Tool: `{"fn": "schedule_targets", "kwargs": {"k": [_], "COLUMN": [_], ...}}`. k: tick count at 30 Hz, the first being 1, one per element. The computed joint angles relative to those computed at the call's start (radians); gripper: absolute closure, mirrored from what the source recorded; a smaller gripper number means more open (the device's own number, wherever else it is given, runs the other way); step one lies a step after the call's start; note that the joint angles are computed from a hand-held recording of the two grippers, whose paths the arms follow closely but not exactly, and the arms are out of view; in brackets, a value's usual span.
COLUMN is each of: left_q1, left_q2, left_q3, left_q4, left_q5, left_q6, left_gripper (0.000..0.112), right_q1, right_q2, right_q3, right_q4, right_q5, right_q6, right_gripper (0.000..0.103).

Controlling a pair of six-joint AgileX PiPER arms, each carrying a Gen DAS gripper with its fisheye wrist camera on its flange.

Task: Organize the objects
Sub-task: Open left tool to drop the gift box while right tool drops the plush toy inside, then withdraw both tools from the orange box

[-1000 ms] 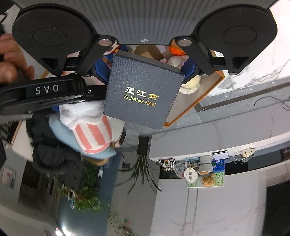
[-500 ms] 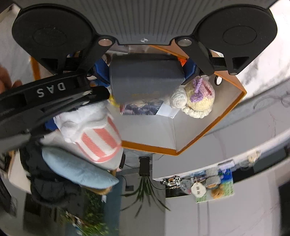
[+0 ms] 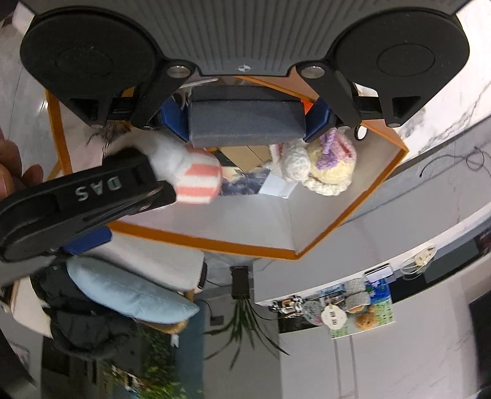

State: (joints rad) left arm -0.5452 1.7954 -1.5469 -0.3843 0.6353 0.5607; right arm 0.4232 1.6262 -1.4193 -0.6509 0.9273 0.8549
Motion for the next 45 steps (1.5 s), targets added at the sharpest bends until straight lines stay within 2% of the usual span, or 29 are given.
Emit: {"fn": "schedule_targets", "kwargs": {"k": [1,2,3,4,5,11,13,17,22,24,27,29,33,37,40,45], "left_q1": [0.008,0.014,0.022,0.029,0.036,0.071,0.077,0.071,0.059,0.052,0.008,-0.011,-0.017,-0.018,-0.024,-0.036], "left_q2": [-0.001,-0.002,-0.003,-0.005,-0.005,-0.020,-0.028,-0.059,-0.110,-0.125,-0.107,-0.105,-0.134,-0.164,-0.199,-0.243], "left_q3": [-0.005,-0.011,-0.018,-0.022,-0.031,-0.048,-0.050,-0.048,-0.022,-0.021,-0.092,-0.107,-0.061,-0.024,0.017,0.074], "left_q4": [-0.013,-0.020,-0.027,-0.035,-0.045,-0.095,-0.106,-0.084,-0.007,0.037,0.218,0.286,0.315,0.328,0.358,0.403], "left_q5": [0.003,0.006,0.009,0.014,0.023,0.072,0.090,0.113,0.098,0.104,0.193,0.218,0.182,0.181,0.169,0.164], "left_q6": [-0.007,-0.017,-0.032,-0.042,-0.051,-0.089,-0.104,-0.156,-0.241,-0.290,-0.486,-0.549,-0.550,-0.543,-0.549,-0.556], "left_gripper": [0.018,0.018,0.018,0.018,0.018,0.018,0.018,0.018,0.016,0.016,0.016,0.016,0.016,0.016,0.016,0.016], "right_q1": [-0.003,-0.012,-0.022,-0.035,-0.044,-0.026,-0.005,0.046,0.144,0.160,0.186,0.210,0.230,0.249,0.268,0.316], "right_q2": [-0.009,-0.020,-0.030,-0.034,-0.040,-0.049,-0.048,-0.069,-0.074,-0.087,-0.092,-0.081,-0.083,-0.088,-0.100,-0.095], "right_q3": [0.005,0.010,0.012,0.007,0.009,0.018,0.011,0.025,0.031,0.041,0.046,0.035,0.032,0.041,0.060,0.063], "right_q4": [-0.003,0.016,0.045,0.086,0.118,0.105,0.072,0.017,-0.149,-0.163,-0.173,-0.192,-0.187,-0.189,-0.184,-0.177], "right_q5": [-0.010,-0.025,-0.037,-0.041,-0.048,-0.058,-0.042,-0.036,0.040,0.046,0.071,0.112,0.150,0.185,0.187,0.242], "right_q6": [0.009,0.002,-0.013,-0.043,-0.071,-0.066,-0.037,0.024,0.158,0.194,0.229,0.252,0.297,0.326,0.343,0.378], "right_gripper": [0.017,0.026,0.052,0.069,0.071,0.070,0.062,0.055,0.045,0.044,0.040,0.038,0.036,0.026,0.024,0.022]}}
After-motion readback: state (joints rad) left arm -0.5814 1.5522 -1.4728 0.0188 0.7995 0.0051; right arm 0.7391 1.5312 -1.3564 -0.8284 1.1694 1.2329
